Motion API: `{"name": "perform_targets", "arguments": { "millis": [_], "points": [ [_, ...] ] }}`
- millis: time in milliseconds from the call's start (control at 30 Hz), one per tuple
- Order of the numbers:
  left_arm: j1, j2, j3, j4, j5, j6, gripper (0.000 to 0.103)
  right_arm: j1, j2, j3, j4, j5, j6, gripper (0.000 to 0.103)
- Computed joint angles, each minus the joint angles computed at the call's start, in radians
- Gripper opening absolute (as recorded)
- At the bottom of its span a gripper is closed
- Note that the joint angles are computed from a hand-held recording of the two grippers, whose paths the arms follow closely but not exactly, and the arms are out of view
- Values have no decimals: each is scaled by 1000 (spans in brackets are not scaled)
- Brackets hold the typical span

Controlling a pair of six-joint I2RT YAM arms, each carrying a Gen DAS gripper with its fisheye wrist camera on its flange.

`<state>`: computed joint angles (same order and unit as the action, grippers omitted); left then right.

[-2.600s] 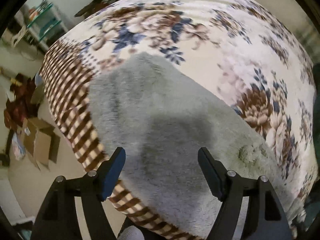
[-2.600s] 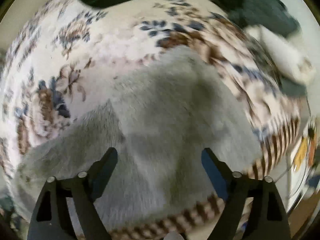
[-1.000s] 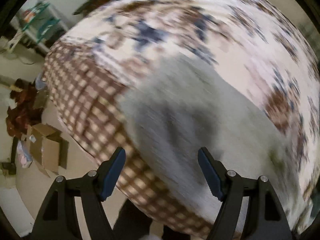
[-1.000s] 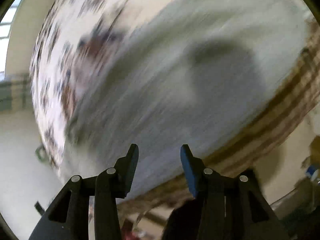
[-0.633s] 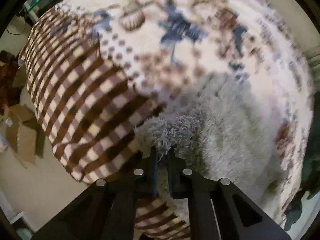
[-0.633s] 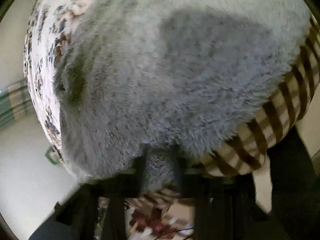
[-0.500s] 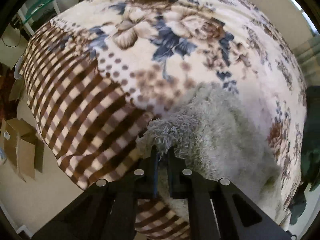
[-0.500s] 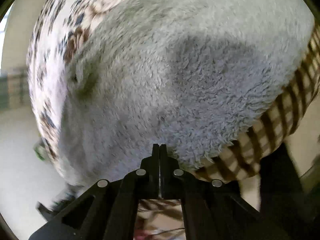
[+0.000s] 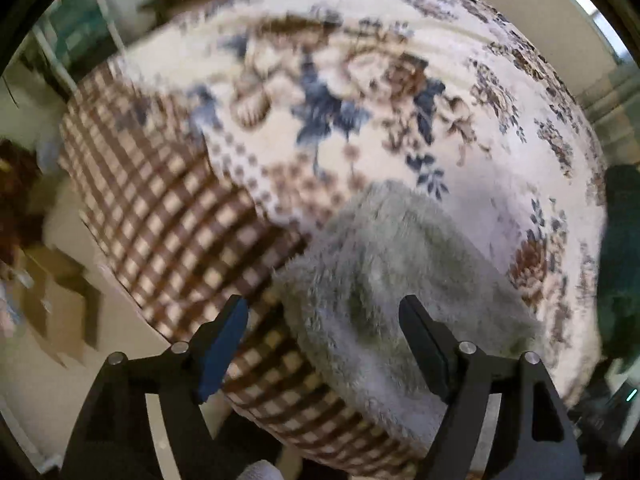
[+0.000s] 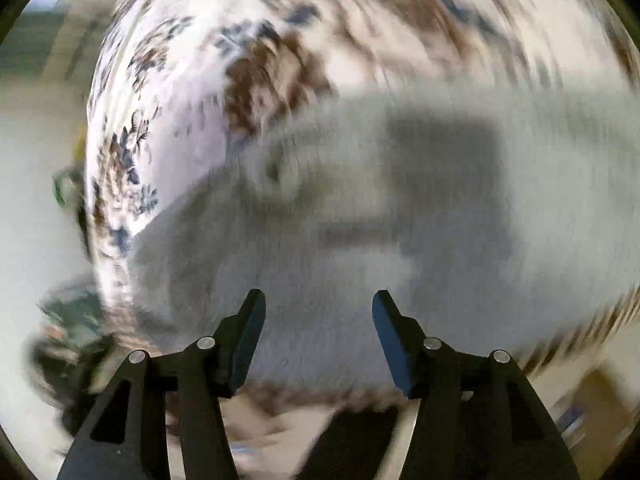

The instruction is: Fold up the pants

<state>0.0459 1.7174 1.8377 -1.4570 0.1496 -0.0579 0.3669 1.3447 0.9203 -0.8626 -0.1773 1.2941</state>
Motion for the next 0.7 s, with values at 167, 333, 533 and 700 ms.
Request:
{"name": "perform_targets", "arguments": {
  "millis": [167, 333, 533, 700],
  "points": [
    [-183, 48, 17, 45, -35, -65, 77, -177, 378, 243, -93, 88, -626, 58],
    [-392, 143, 9, 93, -63, -124, 77, -203, 550, 291, -74, 110, -975, 7],
    [-541, 283, 59, 129, -95, -184, 77, -366, 319, 129, 30, 112, -889, 3],
    [-564, 383, 101, 130, -158, -187, 77, -611, 297, 52, 28, 46, -848, 0]
  ]
}}
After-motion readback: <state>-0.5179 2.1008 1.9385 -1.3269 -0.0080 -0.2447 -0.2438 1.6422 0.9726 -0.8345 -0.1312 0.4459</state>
